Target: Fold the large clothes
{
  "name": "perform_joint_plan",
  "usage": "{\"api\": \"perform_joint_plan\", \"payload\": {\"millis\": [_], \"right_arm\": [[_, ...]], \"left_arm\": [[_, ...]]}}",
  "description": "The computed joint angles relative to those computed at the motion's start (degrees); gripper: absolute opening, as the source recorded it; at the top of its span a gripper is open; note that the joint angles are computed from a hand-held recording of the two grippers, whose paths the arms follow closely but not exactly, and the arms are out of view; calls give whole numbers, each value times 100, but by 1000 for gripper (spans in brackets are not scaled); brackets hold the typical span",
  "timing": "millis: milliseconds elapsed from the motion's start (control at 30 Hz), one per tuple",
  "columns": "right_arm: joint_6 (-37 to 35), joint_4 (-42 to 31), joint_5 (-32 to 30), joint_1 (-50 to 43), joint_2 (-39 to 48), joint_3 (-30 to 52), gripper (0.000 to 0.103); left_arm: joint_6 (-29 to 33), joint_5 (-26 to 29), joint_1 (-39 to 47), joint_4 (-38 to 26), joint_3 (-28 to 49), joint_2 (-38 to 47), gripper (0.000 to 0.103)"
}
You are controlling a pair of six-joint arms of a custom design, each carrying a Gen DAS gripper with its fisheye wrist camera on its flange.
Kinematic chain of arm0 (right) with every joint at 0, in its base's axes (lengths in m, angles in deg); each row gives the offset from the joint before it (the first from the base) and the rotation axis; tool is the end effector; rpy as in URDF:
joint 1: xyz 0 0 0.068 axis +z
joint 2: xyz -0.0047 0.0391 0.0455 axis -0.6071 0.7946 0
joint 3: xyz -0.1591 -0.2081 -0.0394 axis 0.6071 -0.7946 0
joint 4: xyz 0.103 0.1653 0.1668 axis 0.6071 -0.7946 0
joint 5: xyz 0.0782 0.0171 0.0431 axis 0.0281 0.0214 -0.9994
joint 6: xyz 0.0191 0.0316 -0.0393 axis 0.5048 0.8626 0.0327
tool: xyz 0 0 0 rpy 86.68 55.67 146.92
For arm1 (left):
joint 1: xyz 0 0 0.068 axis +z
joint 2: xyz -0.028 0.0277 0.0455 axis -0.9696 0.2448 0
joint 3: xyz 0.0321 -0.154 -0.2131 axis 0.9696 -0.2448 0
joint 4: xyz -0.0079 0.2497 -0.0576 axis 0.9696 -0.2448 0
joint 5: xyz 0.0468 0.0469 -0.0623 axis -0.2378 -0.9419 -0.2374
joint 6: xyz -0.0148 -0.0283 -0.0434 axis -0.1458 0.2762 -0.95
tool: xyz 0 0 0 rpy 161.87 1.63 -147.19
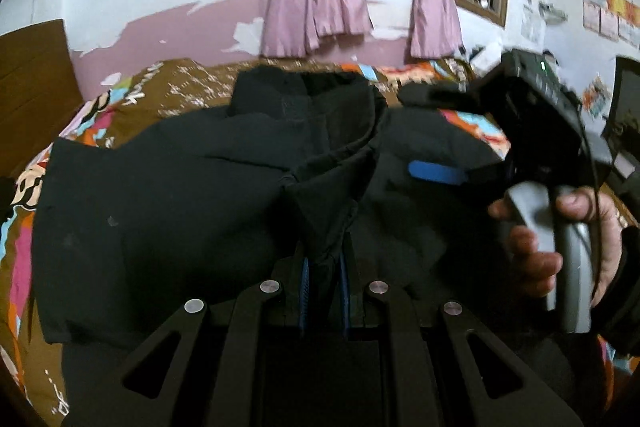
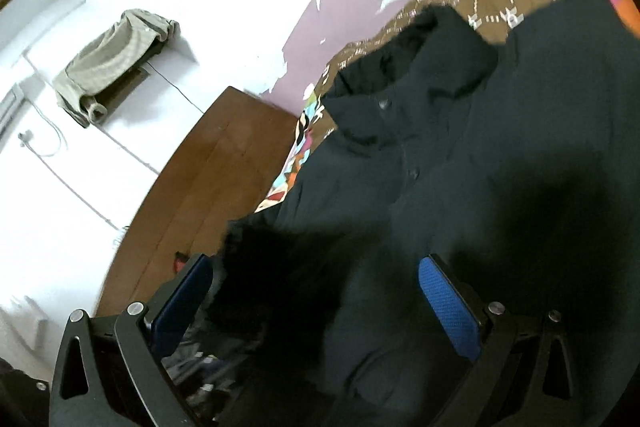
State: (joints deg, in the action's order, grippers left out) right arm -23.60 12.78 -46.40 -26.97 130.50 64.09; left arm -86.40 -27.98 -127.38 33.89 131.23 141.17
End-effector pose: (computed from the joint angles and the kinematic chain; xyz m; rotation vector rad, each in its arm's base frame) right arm 0.4208 0.1111 0.1629 -0.5080 2.2259 1.6363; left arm 0.1952 -0.2091 0.1899 -0.0932 2.2198 0.0004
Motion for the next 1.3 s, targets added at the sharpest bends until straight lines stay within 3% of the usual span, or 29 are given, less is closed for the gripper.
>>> {"api": "perform_joint_plan", "payload": {"millis": [233,300,367,433,533,667,867,1167,1300], "right_arm": [[-284,-540,-27,15,171,183,94],[-473,-841,82,14,236,319,80],[-791,-1349,355,83,321,519,47],[-1023,-1770,551,129,437,637,35],[-1086,-1844,451,114,484,585,10],[-1084,-1462,516,71,112,271,6],[-755,-310,739,-226,-753,-428,6],[-97,678,1182,-977,-794,-532,6],[-269,861,2097,-1067,-859,-654,6]], "left_arm": [[-22,371,-17,252,65,834,10],[5,445,-18,364,23,935,10],[34,486,-33,499,-32,995,10],[82,523,-18,502,-7,1031,10],[67,714,53,496,-25,1043,11],[91,837,6,739,-302,599,21],[176,544,-362,849,-544,-134,46],[358,137,-297,71,-479,-935,50],[373,267,134,-6,-755,-1375,58]]}}
